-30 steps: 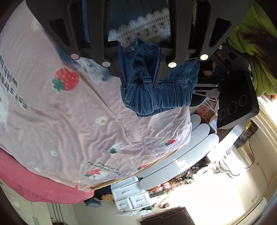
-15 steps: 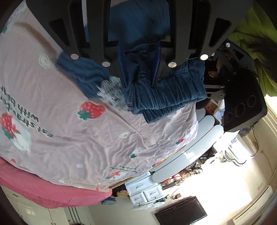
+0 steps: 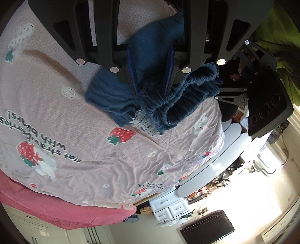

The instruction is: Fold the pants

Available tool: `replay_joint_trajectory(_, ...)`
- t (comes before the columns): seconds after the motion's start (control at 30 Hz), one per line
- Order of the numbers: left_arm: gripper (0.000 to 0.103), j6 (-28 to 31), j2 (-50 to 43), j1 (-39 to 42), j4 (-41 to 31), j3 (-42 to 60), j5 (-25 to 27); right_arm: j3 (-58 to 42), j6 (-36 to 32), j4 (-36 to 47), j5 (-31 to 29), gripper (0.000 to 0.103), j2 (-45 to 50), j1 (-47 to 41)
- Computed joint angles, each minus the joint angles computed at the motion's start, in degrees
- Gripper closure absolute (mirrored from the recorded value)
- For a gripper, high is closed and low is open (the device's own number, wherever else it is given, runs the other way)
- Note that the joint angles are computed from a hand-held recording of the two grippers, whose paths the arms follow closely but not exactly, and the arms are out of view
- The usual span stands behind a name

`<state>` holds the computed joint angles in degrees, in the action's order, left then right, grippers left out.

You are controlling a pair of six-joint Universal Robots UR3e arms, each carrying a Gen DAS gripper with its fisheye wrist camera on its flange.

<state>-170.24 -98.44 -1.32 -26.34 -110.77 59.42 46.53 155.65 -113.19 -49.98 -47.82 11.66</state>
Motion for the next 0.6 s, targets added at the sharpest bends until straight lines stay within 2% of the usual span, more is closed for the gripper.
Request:
replay_joint_trajectory(0.13, 0.067, 0.6, -0.2, 0.1, -0.4, -0.4, -1.5, 2.4, 3.3, -3.5, 0.0, 0.055, -1.8, -0.8)
replay_joint_trajectory(0.2, 0.067, 1.2, -0.1, -0.1, -0.7, -0.6, -2.6, 2.4, 4.4, -4.6, 0.6, 0.052, -2.2, -0.7)
replay_joint_trajectory(0.33, 0.059, 2.1, 0.2, -0.9, -0.8, -1.0, -3.1, -3.4, 3.3, -1.0, 0.2, 0.040, 0.1, 1.4)
replay_joint_trajectory(0.5, 0.055, 4.6, 5.5, 2.5, -4.1, -4.4, -6.2, -12.2, 0.8, 6.8, -6.2, 0.038, 4.5, 4.9)
replay_joint_trajectory(0.6, 0.051, 6.3, 9.4, 5.4, -6.2, -6.9, -7.0, -11.4, -0.7, 7.6, -12.4, 0.038, 4.3, 6.9)
